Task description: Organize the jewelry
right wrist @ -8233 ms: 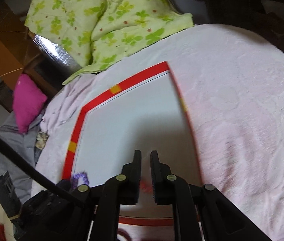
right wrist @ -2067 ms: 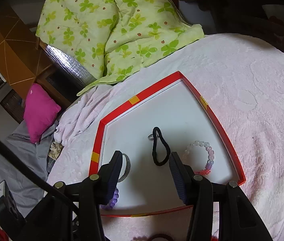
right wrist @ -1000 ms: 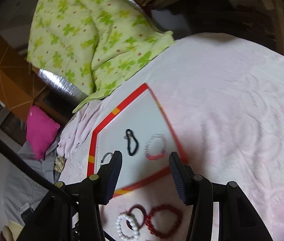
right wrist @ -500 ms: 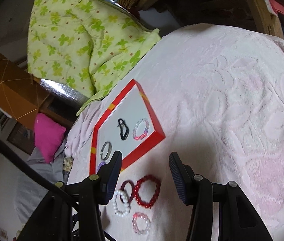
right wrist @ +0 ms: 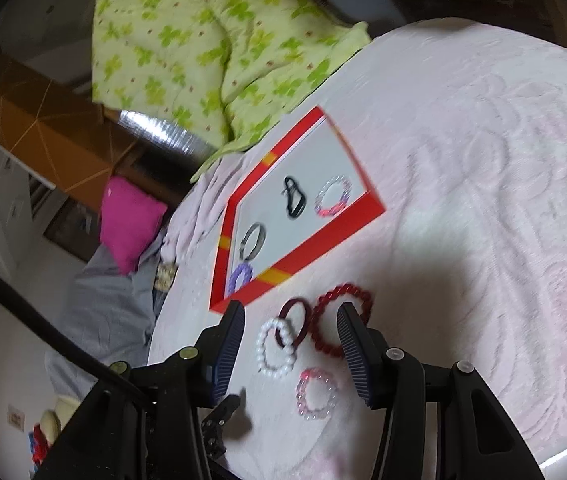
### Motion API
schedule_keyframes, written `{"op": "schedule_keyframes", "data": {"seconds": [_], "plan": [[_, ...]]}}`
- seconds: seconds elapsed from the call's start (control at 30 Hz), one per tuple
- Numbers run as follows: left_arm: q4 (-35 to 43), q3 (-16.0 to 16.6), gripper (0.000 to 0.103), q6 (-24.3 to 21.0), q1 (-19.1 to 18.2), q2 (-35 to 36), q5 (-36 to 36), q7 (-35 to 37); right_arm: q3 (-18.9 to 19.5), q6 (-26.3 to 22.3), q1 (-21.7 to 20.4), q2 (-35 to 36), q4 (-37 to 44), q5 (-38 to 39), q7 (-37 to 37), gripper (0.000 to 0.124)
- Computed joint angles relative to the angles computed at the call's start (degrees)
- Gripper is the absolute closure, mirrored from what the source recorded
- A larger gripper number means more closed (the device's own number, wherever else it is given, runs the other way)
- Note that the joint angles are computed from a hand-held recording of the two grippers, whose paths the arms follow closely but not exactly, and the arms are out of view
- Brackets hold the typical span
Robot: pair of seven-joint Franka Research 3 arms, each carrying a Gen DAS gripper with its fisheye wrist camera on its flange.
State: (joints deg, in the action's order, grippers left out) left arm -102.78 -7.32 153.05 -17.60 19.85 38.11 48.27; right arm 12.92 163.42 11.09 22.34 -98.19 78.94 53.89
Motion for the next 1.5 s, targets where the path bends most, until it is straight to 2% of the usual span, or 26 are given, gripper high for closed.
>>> {"op": "schedule_keyframes", "data": {"seconds": [0.23, 0.47, 0.53, 0.6, 0.63, 0.73, 0.9, 0.93, 1.03, 1.17, 1.23, 1.33, 1.43, 1.47, 1.5], "plan": [[0.88, -0.09, 0.034, -0.56, 0.08, 0.69, -1.14, -0.18, -0.39, -1.96, 0.65, 0.86, 0.41, -4.42, 2.67, 0.074], [0.99, -0.30, 0.034, 0.52, 0.05, 0.89, -1.61, 0.39, 0.50, -1.97, -0.88, 2.51, 2.01, -2.37, 4.79, 0.074], [0.97, -0.36, 0.034, 0.96, -0.02, 0.91, -1.78, 0.58, 0.40, -1.78, -0.56, 3.17, 2.90, -3.40, 5.41, 0.081], [0.59, -0.36, 0.034, 1.81, -0.01, 0.66, -1.88, 0.74, 0.29, -1.28, -0.22, 3.68, 3.60, -5.12, 6.45, 0.082], [0.51, -0.36, 0.034, 2.07, -0.02, 0.58, -1.95, 0.79, 0.02, -0.86, 0.18, 4.16, 4.16, -6.64, 7.62, 0.086], [-0.36, -0.64, 0.034, 3.72, 0.46, -0.02, -2.89, 1.21, -1.06, -0.24, 1.21, 5.48, 5.58, -12.51, 12.83, 0.087], [-0.88, -1.02, 0.034, 5.09, 1.27, -0.32, -5.03, 2.55, -6.19, -1.92, 4.71, 8.83, 9.97, -29.63, 26.18, 0.087], [-0.98, -1.08, 0.034, 5.30, 1.42, -0.36, -5.51, 2.79, -7.38, -2.85, 5.39, 9.57, 10.96, -32.86, 28.79, 0.087], [-1.28, -1.92, 0.034, 6.52, 2.49, -0.42, -8.28, 4.56, -7.20, -6.29, 4.54, 11.20, 13.21, -37.48, 32.48, 0.087], [-0.94, -2.17, 0.034, 7.09, 2.69, -0.04, -10.32, 6.07, -9.50, -10.40, 5.96, 12.98, 15.89, -47.33, 38.97, 0.087], [-0.62, -2.30, 0.034, 6.97, 2.69, 0.26, -11.16, 6.96, -9.87, -13.00, 6.02, 13.71, 17.13, -51.38, 41.00, 0.088], [-0.33, -2.01, 0.034, 6.92, 2.40, 0.48, -11.51, 7.29, -8.48, -11.98, 4.99, 12.82, 15.36, -53.21, 40.86, 0.089], [-0.15, -2.38, 0.034, 7.16, 2.74, 0.69, -12.89, 8.00, -9.05, -10.78, 5.85, 11.57, 13.11, -56.43, 41.05, 0.091], [0.14, -2.47, 0.034, 7.10, 2.77, 0.93, -13.31, 8.23, -10.24, -10.43, 7.07, 11.34, 12.74, -58.80, 42.01, 0.095], [0.26, -2.61, 0.034, 7.10, 2.86, 1.05, -13.77, 8.55, -11.79, -10.34, 8.49, 11.43, 12.81, -61.53, 43.62, 0.106]]}}
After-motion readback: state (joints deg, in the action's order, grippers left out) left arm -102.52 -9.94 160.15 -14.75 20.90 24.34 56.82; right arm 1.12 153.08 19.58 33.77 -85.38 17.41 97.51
